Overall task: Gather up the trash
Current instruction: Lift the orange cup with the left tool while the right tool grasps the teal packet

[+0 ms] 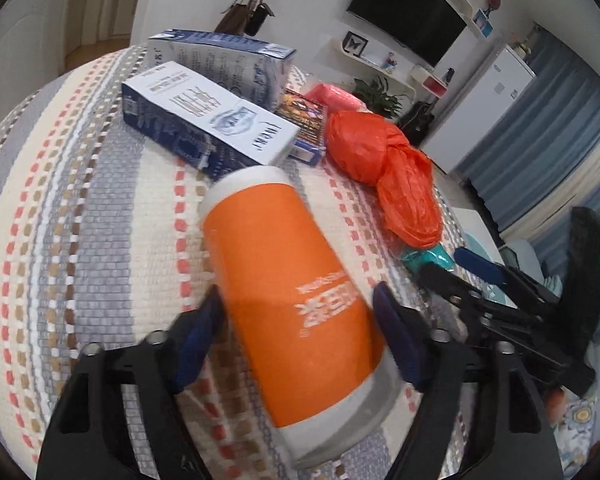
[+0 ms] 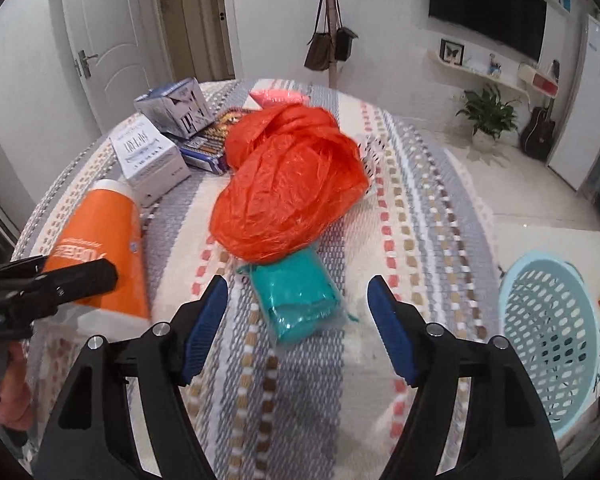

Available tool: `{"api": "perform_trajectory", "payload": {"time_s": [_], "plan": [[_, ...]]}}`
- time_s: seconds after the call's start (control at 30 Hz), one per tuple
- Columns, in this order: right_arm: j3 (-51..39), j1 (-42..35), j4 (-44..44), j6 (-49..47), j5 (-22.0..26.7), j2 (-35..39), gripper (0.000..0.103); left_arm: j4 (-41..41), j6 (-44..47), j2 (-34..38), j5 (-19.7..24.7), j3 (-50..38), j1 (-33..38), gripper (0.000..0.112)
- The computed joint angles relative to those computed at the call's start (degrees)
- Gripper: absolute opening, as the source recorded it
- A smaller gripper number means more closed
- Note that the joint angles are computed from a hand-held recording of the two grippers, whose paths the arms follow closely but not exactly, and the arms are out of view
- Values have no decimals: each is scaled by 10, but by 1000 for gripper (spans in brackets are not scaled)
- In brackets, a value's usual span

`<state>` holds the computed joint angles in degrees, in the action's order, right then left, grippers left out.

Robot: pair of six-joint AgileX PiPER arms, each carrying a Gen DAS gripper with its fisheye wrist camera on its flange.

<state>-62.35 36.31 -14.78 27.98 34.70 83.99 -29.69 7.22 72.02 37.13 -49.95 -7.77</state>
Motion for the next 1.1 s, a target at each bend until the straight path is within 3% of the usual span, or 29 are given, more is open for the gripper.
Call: {"api": "perform_trajectory", "payload": {"time_s": [0.27,0.37,0.43,0.53,0.73,0.87,0.97,1.1], "plan": [[22,-24,69,-57,-20,-12,68,9,-21,-26,-30,19,-29,48],[18,-27,73,-59,-18,-5,53,51,-62,-38,-39,21,-52,47],[16,-28,85,-74,-16,-3,37,60,-71,-46,-39,24,-56,47],[17,-1,46,-46,-9,-9,36,52,-58,-63,-33,28,-45,47],[37,36,25,-21,-8,-95,35,73,-68,-99,-29,11,-61,47],[33,47,-53,48,19,-141,35,104,-96,-91,-41,-33,-108,47],[39,17,-76,66,32,-180,35,117,-102,-72,-54,-64,-143,47],[54,-69,-42,31,31,-224,35,139,-121,-24,-72,-115,-197,47]]}}
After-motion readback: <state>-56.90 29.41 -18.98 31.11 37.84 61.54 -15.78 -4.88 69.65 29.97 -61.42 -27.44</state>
